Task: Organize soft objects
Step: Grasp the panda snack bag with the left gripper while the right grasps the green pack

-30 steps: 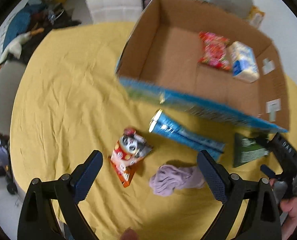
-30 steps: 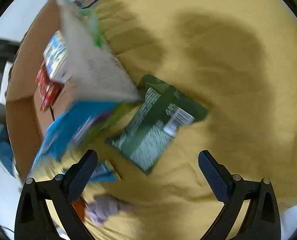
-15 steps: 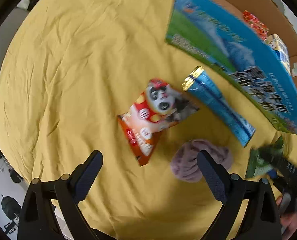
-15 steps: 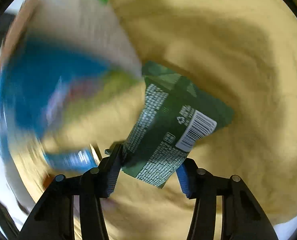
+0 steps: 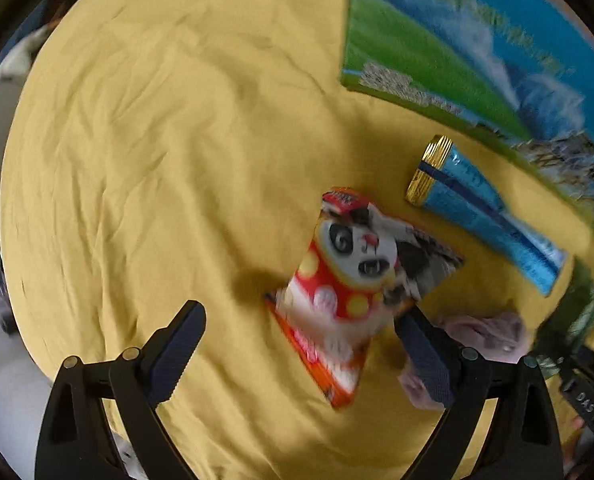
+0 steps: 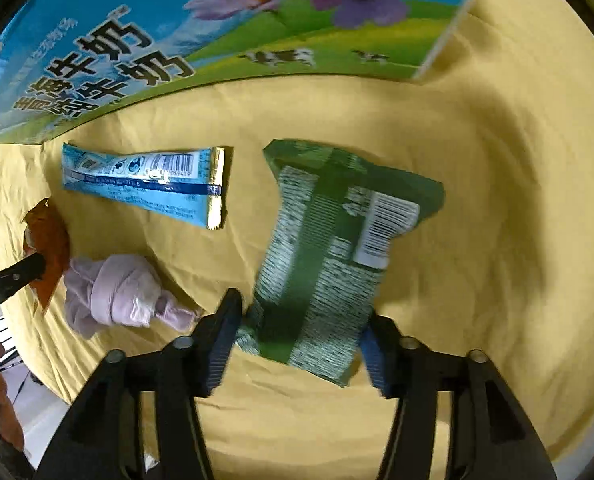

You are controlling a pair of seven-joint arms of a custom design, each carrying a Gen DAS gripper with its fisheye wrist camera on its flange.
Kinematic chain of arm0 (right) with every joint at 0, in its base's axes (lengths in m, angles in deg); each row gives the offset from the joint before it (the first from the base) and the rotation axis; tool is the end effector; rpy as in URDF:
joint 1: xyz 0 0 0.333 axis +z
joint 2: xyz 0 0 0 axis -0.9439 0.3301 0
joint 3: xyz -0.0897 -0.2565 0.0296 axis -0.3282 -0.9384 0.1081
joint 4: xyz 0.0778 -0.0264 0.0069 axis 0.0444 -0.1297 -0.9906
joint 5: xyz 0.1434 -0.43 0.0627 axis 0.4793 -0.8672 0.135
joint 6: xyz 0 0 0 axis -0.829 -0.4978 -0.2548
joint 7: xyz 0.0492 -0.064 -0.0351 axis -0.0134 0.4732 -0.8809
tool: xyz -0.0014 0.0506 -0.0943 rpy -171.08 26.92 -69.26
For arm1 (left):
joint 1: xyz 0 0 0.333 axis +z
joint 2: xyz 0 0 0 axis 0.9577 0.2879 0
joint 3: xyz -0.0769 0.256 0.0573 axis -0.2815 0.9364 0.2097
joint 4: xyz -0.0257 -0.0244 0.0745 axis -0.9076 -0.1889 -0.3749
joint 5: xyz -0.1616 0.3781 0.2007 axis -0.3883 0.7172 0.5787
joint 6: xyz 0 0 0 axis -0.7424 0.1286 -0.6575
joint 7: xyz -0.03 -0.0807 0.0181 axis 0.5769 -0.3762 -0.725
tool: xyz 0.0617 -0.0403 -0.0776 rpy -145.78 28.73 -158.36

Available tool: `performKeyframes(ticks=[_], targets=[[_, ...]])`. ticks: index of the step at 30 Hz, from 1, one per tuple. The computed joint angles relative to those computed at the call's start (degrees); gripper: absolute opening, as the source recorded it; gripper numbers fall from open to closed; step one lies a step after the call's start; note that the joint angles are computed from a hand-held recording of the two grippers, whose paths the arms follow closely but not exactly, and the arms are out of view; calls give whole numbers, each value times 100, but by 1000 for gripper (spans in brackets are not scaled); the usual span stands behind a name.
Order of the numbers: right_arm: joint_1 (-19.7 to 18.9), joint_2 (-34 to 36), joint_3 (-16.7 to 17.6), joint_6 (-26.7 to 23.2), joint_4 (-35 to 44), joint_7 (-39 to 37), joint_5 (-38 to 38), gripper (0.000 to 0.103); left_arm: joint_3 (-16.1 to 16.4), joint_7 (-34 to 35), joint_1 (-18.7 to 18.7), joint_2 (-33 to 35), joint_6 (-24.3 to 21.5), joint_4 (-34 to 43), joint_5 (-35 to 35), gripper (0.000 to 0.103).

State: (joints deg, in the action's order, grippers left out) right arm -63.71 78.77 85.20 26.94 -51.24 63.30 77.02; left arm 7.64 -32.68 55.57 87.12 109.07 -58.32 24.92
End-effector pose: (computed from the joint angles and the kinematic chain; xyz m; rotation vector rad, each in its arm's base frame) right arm 0.5770 0.0781 0.5430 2.4795 -1.7941 -0.2463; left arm 0.5518 -0.3440 0.5329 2.6400 -1.5712 -0.2110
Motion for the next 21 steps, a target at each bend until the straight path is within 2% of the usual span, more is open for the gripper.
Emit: performKeyframes(ticks=[2, 6, 7, 10, 14, 15, 17, 21], targets=[[41, -104, 41, 144, -198, 44, 8, 61, 1, 243, 29, 135, -18, 39, -72, 97], [93, -197, 63, 248, -351, 51, 136, 60, 9, 367, 109, -71, 535, -382, -392, 96], [-13, -311, -76, 179, -458, -198, 197, 60, -2, 377, 119, -131, 697, -471, -530, 96], [-100, -242, -135, 104, -388, -335, 467, 60, -59, 369, 28, 13, 725, -278, -469, 96], [-184, -269, -153, 246, -390, -193, 574, 61, -101, 336, -27, 7, 971, -262, -646, 96], [-205, -228, -166, 202, -346, -125, 645, 61, -97, 423, -5, -76, 1127, -368, -739, 96], [-247, -180, -191, 171, -278, -136, 693, 61, -84, 495, -13, -144, 1135, -403, -646, 96], [-292, -9, -203, 166, -86, -153, 636, 61, 22, 409, 106, -760, 1405, -1102, -931, 96]])
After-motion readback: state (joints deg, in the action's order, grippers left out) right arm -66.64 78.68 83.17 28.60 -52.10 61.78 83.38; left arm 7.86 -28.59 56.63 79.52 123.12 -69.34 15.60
